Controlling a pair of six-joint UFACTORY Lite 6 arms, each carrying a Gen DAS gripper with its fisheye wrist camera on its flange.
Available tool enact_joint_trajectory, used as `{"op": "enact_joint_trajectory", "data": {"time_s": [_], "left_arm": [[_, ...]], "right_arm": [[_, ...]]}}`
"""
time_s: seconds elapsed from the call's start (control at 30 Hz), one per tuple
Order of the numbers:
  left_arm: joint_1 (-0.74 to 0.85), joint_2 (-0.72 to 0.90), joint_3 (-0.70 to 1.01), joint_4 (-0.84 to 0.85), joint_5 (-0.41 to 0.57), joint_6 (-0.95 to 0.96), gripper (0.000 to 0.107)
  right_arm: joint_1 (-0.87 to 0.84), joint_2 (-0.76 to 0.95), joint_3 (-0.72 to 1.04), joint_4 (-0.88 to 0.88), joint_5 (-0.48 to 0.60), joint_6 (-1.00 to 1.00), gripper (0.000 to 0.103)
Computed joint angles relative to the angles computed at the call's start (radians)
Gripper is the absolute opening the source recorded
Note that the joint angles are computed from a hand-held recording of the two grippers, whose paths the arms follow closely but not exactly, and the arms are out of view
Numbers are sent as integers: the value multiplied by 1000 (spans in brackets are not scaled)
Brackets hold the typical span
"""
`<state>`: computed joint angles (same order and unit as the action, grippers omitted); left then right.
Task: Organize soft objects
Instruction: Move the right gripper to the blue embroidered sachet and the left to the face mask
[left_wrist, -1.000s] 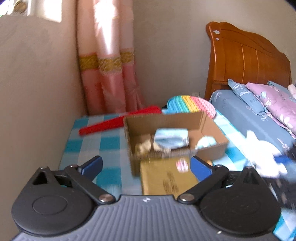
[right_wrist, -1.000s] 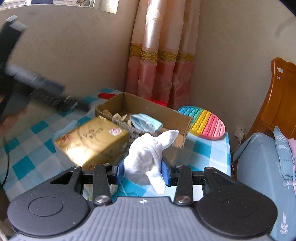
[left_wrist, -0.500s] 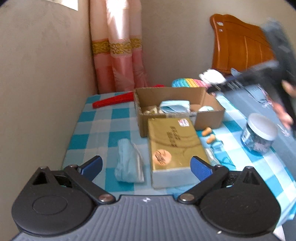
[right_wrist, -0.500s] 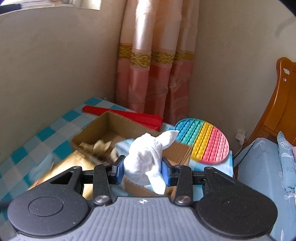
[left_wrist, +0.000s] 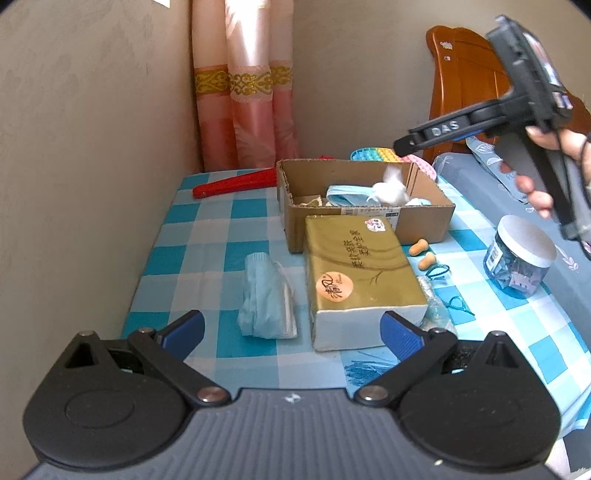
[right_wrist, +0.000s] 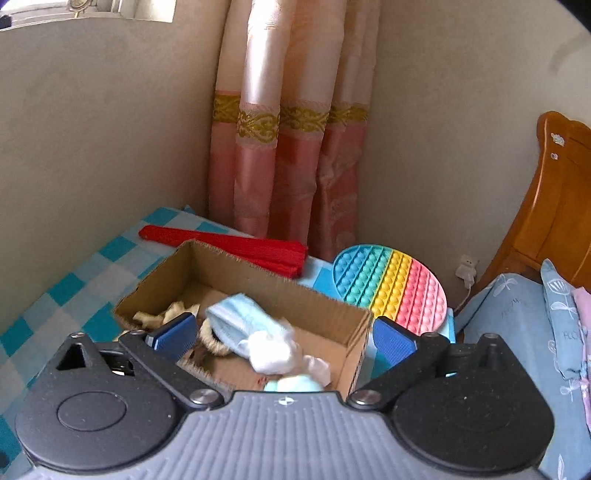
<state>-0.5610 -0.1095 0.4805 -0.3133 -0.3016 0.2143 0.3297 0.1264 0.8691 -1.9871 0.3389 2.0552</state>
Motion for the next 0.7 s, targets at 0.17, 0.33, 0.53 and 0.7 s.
{"op": "enact_joint_trajectory", "data": {"time_s": [0.17, 0.33, 0.53, 0.7], "left_arm": [[-2, -7, -17, 20, -3, -19, 101], [-1, -24, -31, -4, -2, 3, 101], [18, -27, -40, -6, 2, -1, 101], [23, -4, -30, -50, 7, 38, 101]], "right_arm": [[80, -123, -128, 68, 39, -35, 103], [142, -248, -263, 12, 16, 35, 103], [182, -333, -421, -258, -34, 322, 103], [187, -316, -512, -676, -45, 745, 103]]}}
